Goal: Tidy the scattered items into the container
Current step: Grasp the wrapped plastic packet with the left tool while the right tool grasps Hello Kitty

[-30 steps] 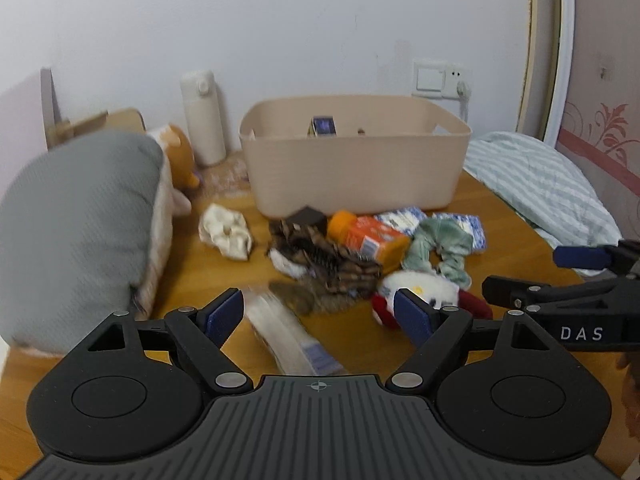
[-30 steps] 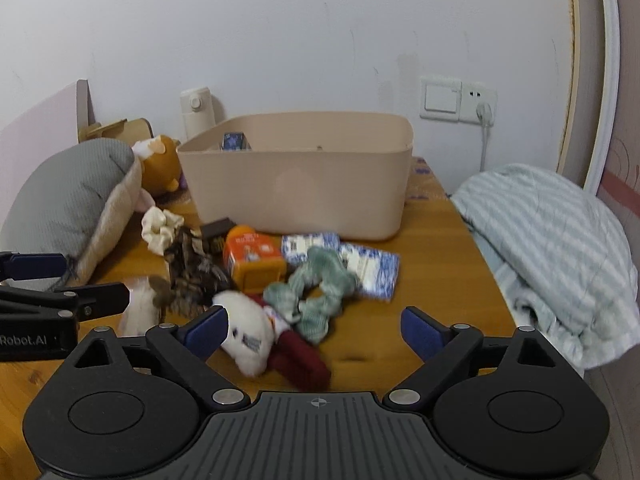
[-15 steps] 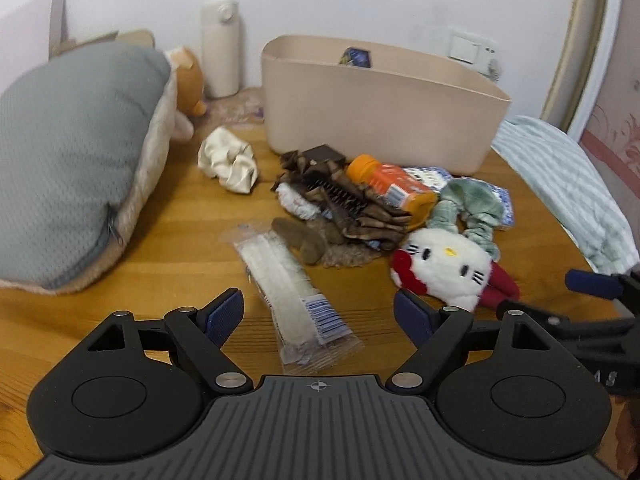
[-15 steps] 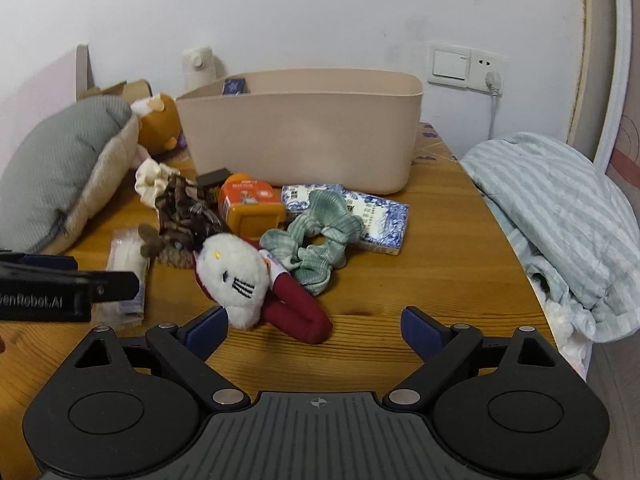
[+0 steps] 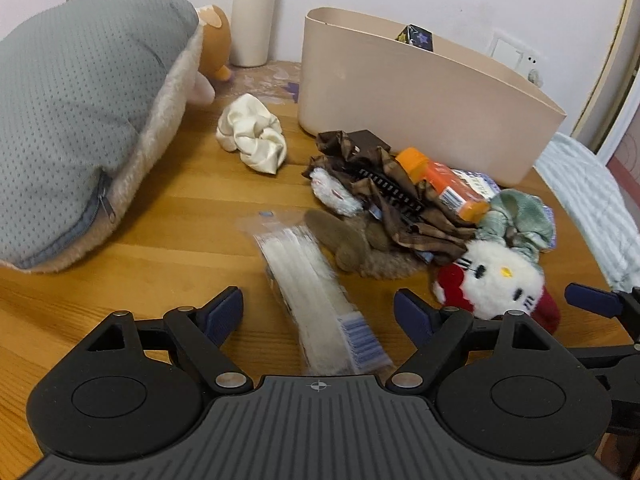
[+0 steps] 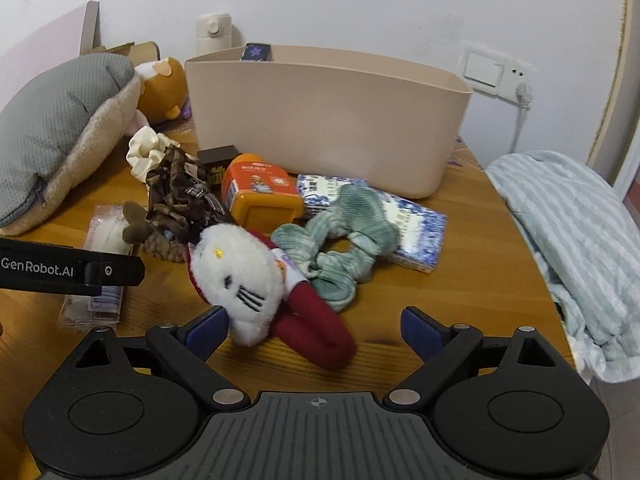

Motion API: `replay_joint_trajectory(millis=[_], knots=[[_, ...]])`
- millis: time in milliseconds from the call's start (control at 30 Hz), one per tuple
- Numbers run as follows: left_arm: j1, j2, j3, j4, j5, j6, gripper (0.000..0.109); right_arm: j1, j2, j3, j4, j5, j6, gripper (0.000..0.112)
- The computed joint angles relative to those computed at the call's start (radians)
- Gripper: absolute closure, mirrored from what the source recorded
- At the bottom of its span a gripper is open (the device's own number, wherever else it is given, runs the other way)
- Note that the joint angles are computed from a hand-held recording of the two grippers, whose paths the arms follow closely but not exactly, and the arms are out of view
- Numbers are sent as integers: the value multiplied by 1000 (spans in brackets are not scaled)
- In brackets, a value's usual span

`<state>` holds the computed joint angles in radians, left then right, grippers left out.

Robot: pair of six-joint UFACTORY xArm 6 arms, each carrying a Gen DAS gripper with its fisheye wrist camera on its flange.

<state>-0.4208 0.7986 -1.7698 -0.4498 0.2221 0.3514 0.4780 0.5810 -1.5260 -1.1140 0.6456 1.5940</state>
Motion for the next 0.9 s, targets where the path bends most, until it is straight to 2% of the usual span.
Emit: replay_joint_trajectory(millis=[133,233,367,400,533,667,767,900], knots=[[8,13,-1,90,-34,-62,25,-10,29,-32,30,-62,-57,23],[15,16,-2,105,-42,-75,25,-8,46,-51,69,-95,-113,28],[21,16,-1,90,-45,-69,26,-18,40,-38,116,-172,-150,40],[21,15,-1,88,-47,-68,27,-17,39,-39,118,-175,-149,46],[23,15,2,89,-52,-63,32,-18,46,-51,121,-172,-146,56],[25,14,5,88,-58,-50,35,-22,63,-77,133,-169,-167,57],[27,15,4,94,-58,-53,35,-27,81,-102,148,-169,-190,49],[28,15,9,145,-73,-97,40,-24,118,-165,166,-148,-249,49]])
